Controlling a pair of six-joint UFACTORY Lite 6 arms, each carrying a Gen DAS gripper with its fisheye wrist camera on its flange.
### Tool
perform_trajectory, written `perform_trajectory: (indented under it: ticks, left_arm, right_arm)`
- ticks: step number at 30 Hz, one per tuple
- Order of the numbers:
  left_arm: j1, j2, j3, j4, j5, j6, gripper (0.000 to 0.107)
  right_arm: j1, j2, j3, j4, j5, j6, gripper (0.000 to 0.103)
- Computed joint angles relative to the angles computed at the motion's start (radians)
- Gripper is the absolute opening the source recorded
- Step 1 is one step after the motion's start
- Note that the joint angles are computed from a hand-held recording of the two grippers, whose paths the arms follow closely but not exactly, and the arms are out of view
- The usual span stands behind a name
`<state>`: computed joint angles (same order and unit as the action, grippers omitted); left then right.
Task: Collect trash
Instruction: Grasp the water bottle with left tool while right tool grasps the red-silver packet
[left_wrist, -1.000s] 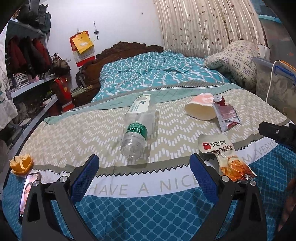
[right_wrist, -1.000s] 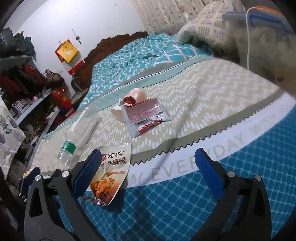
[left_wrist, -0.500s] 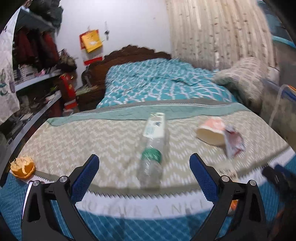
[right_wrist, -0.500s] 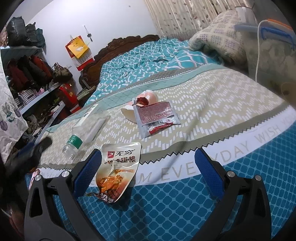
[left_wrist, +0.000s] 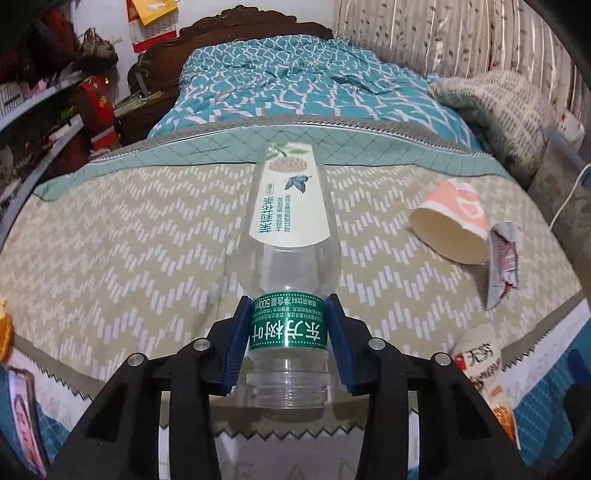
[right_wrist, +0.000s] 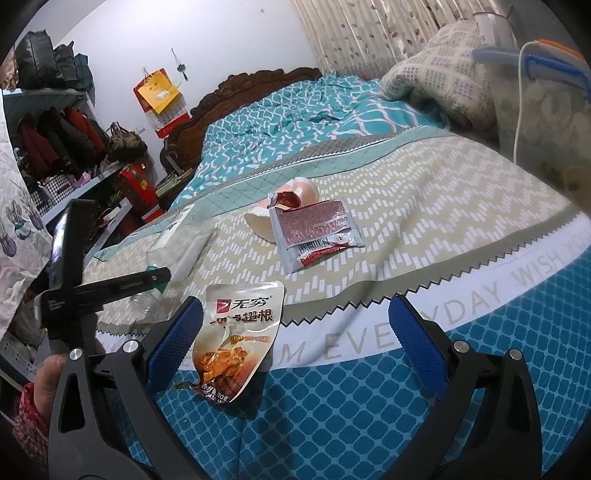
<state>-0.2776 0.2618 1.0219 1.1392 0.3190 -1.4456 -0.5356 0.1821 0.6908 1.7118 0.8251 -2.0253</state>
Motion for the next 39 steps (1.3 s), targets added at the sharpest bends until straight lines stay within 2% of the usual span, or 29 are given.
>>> perform_trajectory:
  ticks: [5,8,12,16,17,18,19,20,21,25,29,33,39]
  left_arm:
    - [-0.039,-0.186,-0.205,0.197,-0.026,-0.207,0.039]
    - [-0.075,-0.253,-0.287,0.239,-0.021,-0.260,0.039]
    - [-0.127,-0.288,-0.341,0.220,-0.018,-0.274,0.039]
    - [-0.172,-0.308,-0.362,0.210,0.004,-0.272,0.039]
    - [-0.168,-0.323,-0.368,0.191,-0.008,-0.253,0.039]
    - [-0.152,-0.334,-0.369,0.178,-0.030,-0.233,0.039]
    - [-0.145,-0.361,-0.378,0.158,-0.049,-0.212,0.039]
    - [-0.135,-0.378,-0.380,0.145,-0.063,-0.193,0.039]
    - [-0.135,-0.400,-0.382,0.144,-0.076,-0.190,0.039]
    - [-0.192,-0.416,-0.335,0.095,-0.103,-0.146,0.039]
    - [-0.280,-0.362,-0.243,0.057,-0.115,-0.111,0.039]
    - [-0.388,-0.242,-0.098,0.010,-0.110,-0.067,0.039]
    - [-0.509,-0.012,0.175,-0.257,-0.092,0.190,0.038]
  right_arm:
    - [0.028,0.137,0.188,-0.171,-0.026,0.228,0.100]
    - [0.114,0.235,0.372,-0.277,-0.111,0.402,0.100]
    - [0.253,0.341,0.549,-0.345,-0.244,0.523,0.100]
    - [0.377,0.483,0.760,-0.605,-0.379,0.814,0.099]
    - [0.395,0.517,0.798,-0.669,-0.413,0.875,0.096]
    - [0.398,0.530,0.812,-0.691,-0.427,0.895,0.080]
    - [0.389,0.532,0.809,-0.676,-0.432,0.874,0.060]
    - [0.364,0.518,0.791,-0.619,-0.394,0.813,0.046]
    - [0.333,0.520,0.794,-0.593,-0.322,0.785,0.021]
    - [0.197,0.409,0.641,-0.423,-0.238,0.566,0.017]
    - [0.035,0.363,0.580,-0.415,-0.124,0.495,0.015]
    - [-0.130,0.390,0.616,-0.464,-0.033,0.495,0.015]
    - [-0.342,0.478,0.735,-0.523,0.076,0.517,0.014]
